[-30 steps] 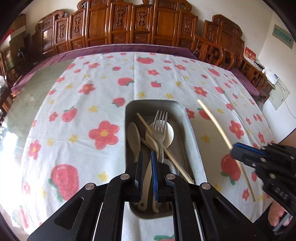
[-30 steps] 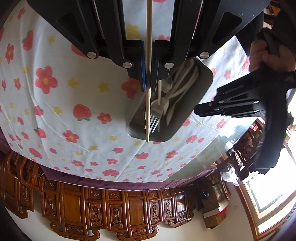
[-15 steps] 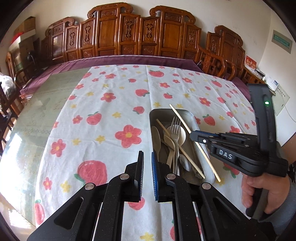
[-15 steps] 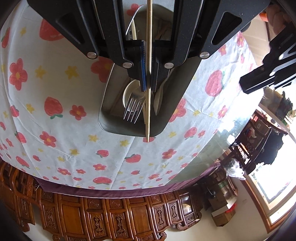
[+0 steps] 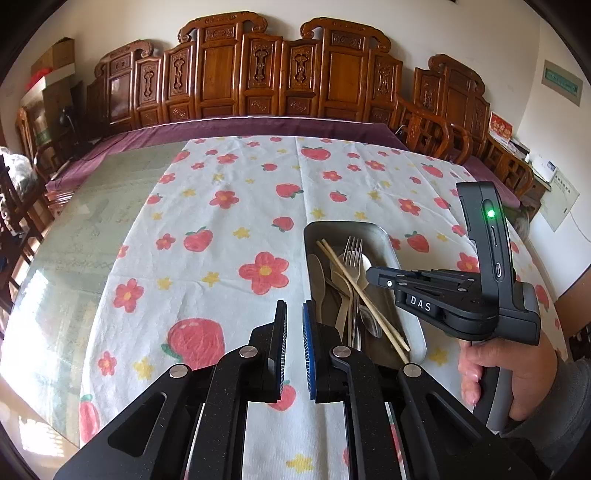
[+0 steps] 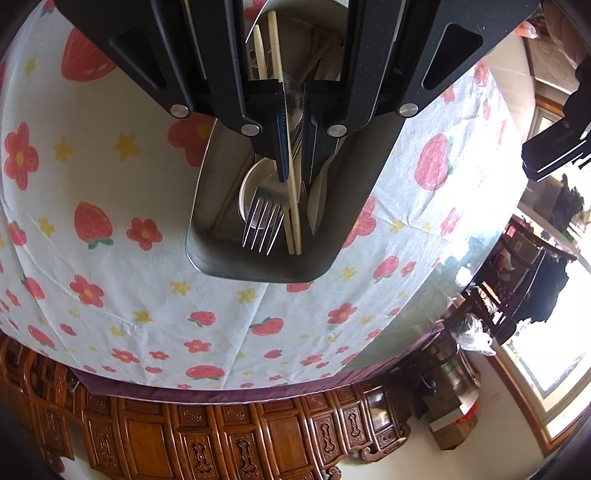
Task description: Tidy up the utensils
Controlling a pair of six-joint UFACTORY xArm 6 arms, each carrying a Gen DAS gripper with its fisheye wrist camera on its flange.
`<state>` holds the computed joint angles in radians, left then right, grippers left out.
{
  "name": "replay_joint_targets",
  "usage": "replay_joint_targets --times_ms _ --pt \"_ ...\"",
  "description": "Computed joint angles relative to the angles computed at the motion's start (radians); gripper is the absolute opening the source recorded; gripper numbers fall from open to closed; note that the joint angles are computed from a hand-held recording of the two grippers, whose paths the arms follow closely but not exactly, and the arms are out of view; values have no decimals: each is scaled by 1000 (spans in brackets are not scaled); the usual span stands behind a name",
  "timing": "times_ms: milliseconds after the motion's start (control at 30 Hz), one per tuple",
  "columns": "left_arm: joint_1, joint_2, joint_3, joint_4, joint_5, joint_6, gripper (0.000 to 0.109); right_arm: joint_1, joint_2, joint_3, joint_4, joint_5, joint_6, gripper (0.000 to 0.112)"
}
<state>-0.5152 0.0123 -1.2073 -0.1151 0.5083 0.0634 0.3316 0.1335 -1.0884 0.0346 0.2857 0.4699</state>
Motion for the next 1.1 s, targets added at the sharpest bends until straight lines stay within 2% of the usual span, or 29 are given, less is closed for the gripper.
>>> replay_joint_targets --times_ms 67,133,267,333,500,567,667,800,900,933,1033,1100 --pt "-4 -10 6 14 1 -12 9 1 -24 16 -4 -6 -10 9" --pt "-11 -26 18 37 -6 -32 15 0 -66 43 -59 -11 17 9" --pt "-30 -64 42 56 -9 -60 18 -2 -182 118 -215 2 121 10" --pt "-44 -89 60 71 -19 -74 23 -5 -256 164 -303 22 193 9" --pt "-84 -137 98 128 -37 -137 38 -9 -456 301 -421 61 296 10" --pt "-103 -154 113 141 -44 -154 39 -6 -543 357 -480 90 341 11" --pt "-134 -190 150 179 -76 -204 69 0 -656 432 -537 121 395 31" --pt "-170 -223 180 243 -85 -279 84 12 -833 537 -616 198 478 58" --pt "-196 -246 204 336 -93 -366 94 24 -954 597 -649 269 520 74" --pt "-206 -256 212 377 -90 -408 95 33 -993 612 -662 305 539 79" --pt "-231 -279 232 397 -84 -446 95 75 -1090 644 -713 398 597 94" --pt "-249 -297 245 424 -75 -480 95 111 -1144 653 -750 475 634 99"
